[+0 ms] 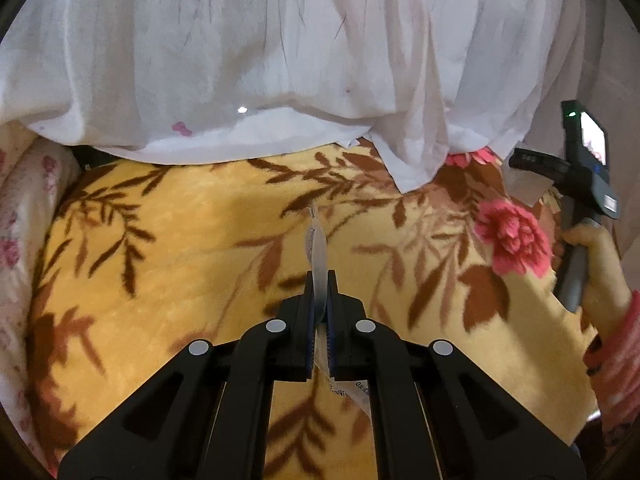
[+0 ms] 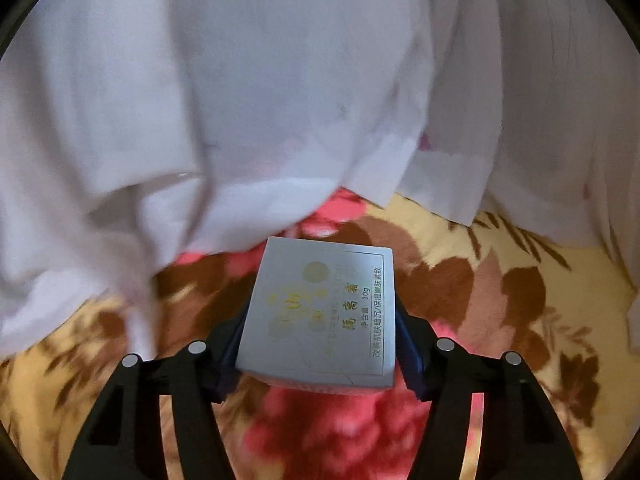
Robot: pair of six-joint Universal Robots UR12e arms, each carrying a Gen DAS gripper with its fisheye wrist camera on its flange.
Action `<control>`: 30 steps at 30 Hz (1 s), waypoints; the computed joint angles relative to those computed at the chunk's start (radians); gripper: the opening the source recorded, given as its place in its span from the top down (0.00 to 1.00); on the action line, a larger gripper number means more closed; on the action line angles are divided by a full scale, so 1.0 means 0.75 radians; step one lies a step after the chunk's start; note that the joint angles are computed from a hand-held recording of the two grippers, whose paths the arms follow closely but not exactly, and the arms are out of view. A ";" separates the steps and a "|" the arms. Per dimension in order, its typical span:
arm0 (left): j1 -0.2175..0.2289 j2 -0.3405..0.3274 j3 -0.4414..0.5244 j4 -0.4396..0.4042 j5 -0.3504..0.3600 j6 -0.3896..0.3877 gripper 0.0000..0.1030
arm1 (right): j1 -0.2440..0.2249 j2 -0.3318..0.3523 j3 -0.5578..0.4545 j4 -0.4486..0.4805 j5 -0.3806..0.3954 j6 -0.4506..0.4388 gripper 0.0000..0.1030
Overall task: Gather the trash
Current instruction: 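Grasp the small white box with the right tool while the left tool holds the wrapper, then drop the wrapper and white box into the orange bin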
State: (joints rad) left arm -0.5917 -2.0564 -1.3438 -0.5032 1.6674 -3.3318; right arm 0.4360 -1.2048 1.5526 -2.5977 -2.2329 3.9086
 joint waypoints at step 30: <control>-0.191 0.476 -0.744 -0.073 -0.035 0.038 0.96 | 0.582 -0.302 0.479 -0.117 0.391 -0.381 0.40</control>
